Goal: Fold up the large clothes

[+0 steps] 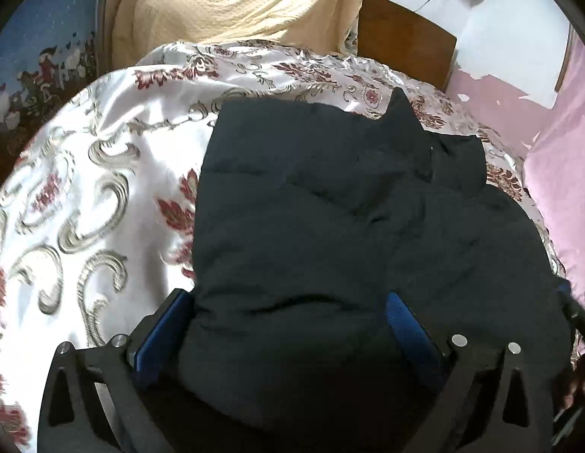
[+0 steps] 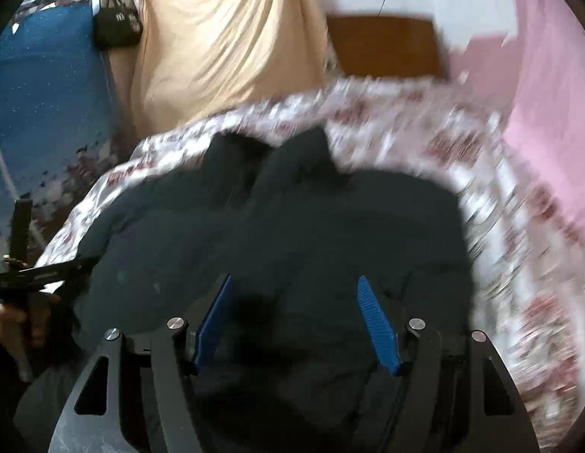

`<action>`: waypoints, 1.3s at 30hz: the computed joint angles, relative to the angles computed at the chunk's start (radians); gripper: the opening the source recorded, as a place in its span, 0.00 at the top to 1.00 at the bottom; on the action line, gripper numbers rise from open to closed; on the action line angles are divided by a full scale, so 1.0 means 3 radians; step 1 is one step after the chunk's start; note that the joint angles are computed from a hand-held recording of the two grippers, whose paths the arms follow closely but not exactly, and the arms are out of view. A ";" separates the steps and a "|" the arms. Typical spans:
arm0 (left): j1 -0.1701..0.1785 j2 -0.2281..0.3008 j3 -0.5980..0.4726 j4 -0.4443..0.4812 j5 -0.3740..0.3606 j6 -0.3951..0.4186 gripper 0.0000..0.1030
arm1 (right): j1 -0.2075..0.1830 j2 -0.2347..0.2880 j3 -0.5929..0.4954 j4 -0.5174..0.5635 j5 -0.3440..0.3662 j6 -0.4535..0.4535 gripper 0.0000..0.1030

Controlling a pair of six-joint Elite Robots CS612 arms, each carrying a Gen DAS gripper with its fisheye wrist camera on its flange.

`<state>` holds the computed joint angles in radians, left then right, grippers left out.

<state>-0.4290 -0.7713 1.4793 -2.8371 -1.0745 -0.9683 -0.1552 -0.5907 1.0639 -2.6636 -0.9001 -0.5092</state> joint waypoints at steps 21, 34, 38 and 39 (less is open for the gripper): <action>-0.0030 0.0088 0.0013 -0.0242 0.0159 0.0078 0.00 | 0.0053 0.0228 -0.0270 0.0464 -0.0110 0.0040 0.40; 0.0024 -0.0055 0.0183 -0.0584 -0.0220 -0.0069 0.00 | 0.0012 0.0223 -0.0389 0.1011 0.0189 -0.0163 0.10; 0.0075 -0.0158 0.0100 -0.0500 -0.0393 0.0067 0.00 | 0.0087 0.0066 -0.0387 0.1133 -0.0294 -0.0387 0.02; 0.0088 -0.0163 0.0022 -0.0420 -0.0374 0.0156 0.00 | 0.0099 0.0036 -0.0373 0.1007 -0.0342 -0.0377 0.02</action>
